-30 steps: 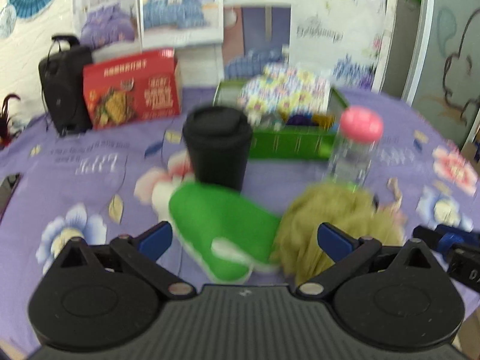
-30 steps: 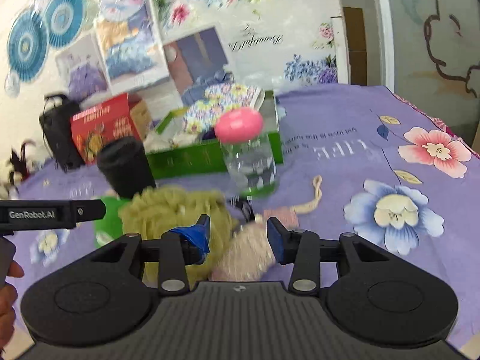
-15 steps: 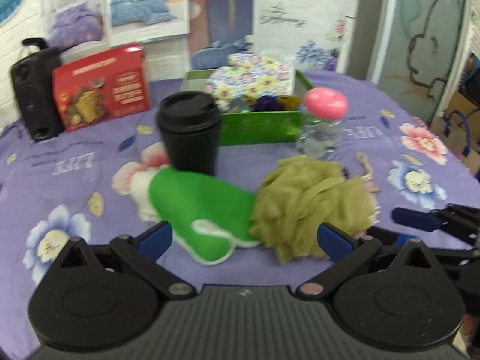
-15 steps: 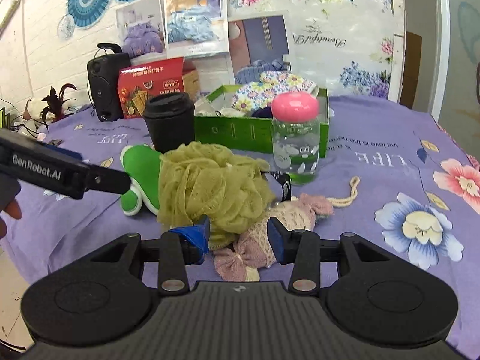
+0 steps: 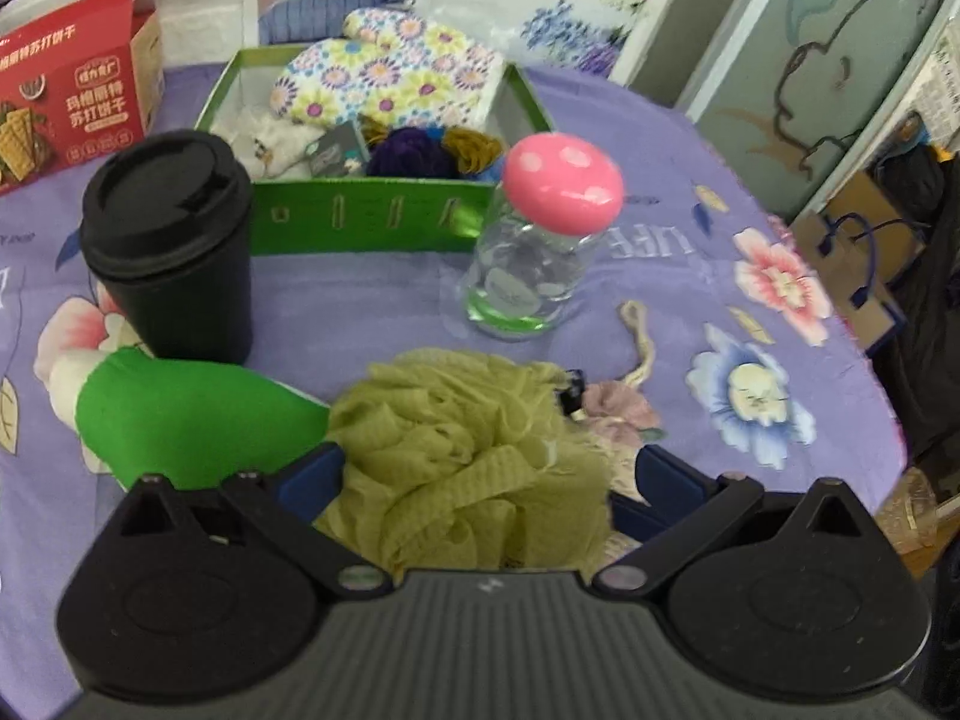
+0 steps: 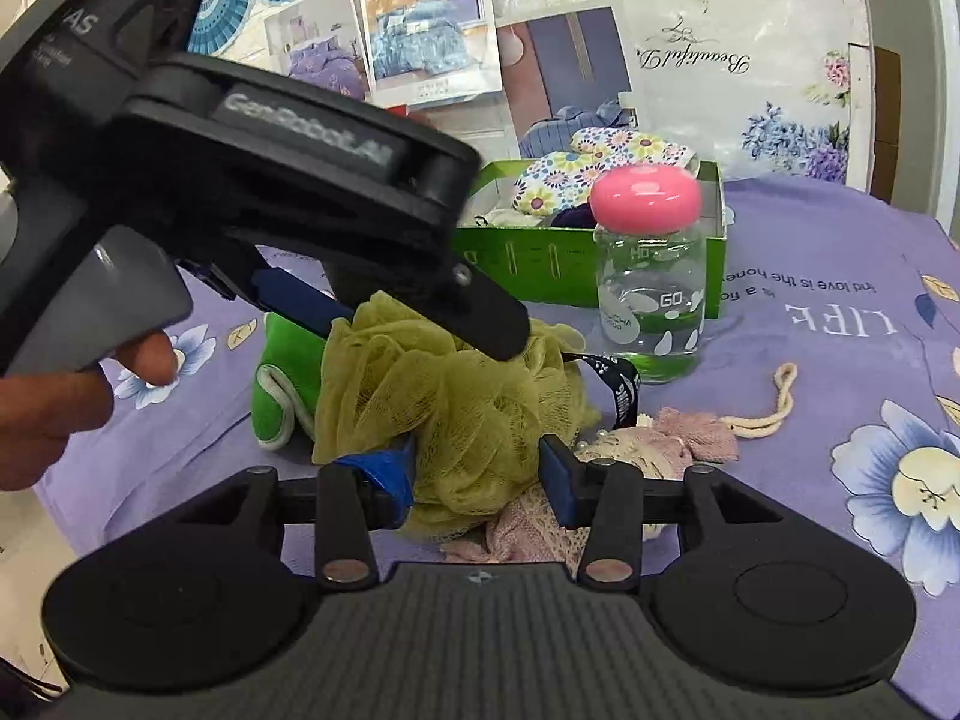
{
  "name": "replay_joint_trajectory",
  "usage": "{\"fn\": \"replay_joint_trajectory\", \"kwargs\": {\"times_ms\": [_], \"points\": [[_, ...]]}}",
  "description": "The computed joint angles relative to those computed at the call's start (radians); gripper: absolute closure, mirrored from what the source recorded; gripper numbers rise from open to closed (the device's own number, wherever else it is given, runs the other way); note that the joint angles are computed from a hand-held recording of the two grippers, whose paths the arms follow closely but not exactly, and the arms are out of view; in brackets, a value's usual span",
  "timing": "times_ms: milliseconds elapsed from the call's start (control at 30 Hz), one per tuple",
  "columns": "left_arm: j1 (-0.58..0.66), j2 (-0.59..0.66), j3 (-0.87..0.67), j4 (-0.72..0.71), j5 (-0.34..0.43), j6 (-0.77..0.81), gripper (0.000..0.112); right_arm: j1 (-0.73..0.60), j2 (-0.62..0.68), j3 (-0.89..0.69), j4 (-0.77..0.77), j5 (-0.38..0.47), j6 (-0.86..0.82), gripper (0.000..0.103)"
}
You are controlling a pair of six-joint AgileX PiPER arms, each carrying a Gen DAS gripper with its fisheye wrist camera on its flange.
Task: Organize soft objects
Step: 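Grasp the green mesh loofah with the left tool and lift it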
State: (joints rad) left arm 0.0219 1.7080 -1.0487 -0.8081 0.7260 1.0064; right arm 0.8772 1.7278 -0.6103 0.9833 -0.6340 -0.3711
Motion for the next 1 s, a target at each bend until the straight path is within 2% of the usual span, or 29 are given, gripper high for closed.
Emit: {"fn": "replay_joint_trajectory", "kwargs": {"times_ms": [100,200,267,333,367,467,533,633,833,900,1000], "points": [[-0.016,0.034,-0.001,0.020,-0.035,-0.035,0.012,-0.048,0.035,-0.001,-0.172,-0.002,0.173,0.071],[0.001,0.034,0.019,-0.025,-0.038,0.025,0.019,-0.064,0.066,-0.027,-0.224,0.010,0.177,0.070],[0.025,0.021,0.037,-0.073,-0.029,0.085,0.031,-0.045,0.072,-0.024,-0.221,-0.041,0.182,0.075],[0.072,0.021,0.024,-0.120,0.053,0.141,0.046,-0.029,0.065,-0.025,-0.194,-0.057,0.167,0.087],[0.081,0.020,0.017,-0.128,0.076,0.155,0.048,-0.021,0.064,-0.032,-0.167,-0.059,0.137,0.089],[0.087,0.008,0.021,-0.146,0.078,0.188,0.049,-0.017,0.055,-0.054,-0.126,-0.047,0.086,0.091],[0.101,0.003,0.020,-0.161,0.106,0.202,0.050,-0.012,0.046,-0.051,-0.116,-0.056,0.090,0.091],[0.137,-0.030,0.028,-0.207,0.173,0.253,0.050,0.034,0.018,-0.044,-0.033,-0.109,0.046,0.091],[0.182,-0.149,0.061,-0.287,0.213,0.346,0.050,0.085,-0.028,-0.054,0.016,-0.210,-0.028,0.091],[0.190,-0.176,0.048,-0.320,0.208,0.365,0.050,0.080,-0.041,-0.080,0.016,-0.221,-0.076,0.091],[0.163,-0.164,-0.044,-0.338,0.166,0.343,0.050,0.005,-0.046,-0.150,-0.053,-0.180,-0.132,0.090]]}}
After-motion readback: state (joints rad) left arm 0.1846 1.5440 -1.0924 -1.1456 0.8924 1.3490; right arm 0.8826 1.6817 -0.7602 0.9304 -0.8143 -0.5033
